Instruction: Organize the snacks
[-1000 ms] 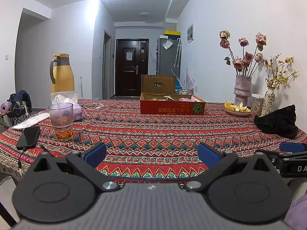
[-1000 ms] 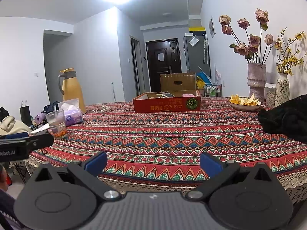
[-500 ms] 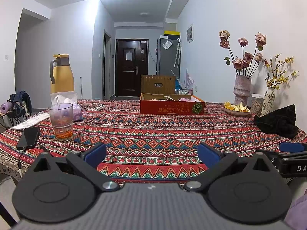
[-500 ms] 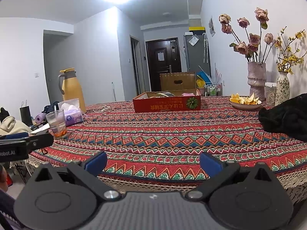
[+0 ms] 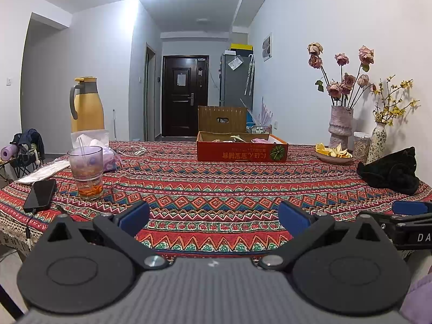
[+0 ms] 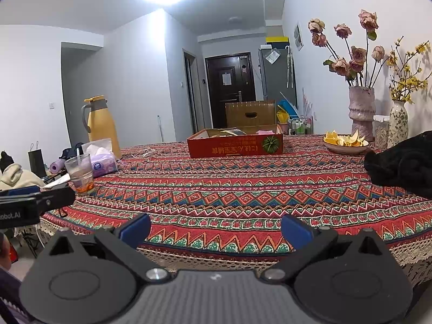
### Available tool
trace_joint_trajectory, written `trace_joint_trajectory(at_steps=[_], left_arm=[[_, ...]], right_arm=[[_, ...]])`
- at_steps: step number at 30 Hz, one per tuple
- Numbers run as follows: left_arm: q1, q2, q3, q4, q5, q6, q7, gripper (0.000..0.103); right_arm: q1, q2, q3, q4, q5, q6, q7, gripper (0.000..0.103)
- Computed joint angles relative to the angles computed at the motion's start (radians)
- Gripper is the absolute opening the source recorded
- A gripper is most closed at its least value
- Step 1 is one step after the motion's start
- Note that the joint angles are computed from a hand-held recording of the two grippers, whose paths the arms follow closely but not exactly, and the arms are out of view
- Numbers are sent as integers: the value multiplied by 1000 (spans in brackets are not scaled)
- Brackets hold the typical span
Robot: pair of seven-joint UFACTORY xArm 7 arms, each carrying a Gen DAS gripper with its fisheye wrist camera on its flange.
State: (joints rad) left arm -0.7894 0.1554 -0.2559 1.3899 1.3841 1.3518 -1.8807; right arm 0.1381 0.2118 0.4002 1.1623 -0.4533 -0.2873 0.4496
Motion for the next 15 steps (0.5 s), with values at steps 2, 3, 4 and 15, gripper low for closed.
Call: trace_joint_trajectory(at_steps=[2, 3, 4, 15], left_arm=[[0, 0, 0, 0, 1, 0, 0, 103], [0, 0, 0, 0, 0, -1, 0, 103], [0, 0, 0, 0, 0, 0, 1, 103], [8, -10, 1, -14, -4, -28, 11, 103]], right_arm=[[7, 1, -6, 0, 5, -1, -3, 103], [7, 1, -6, 0, 5, -1, -4, 103], [7, 1, -6, 0, 5, -1, -4, 103], [-36, 23, 34, 20, -48, -11, 17, 103]])
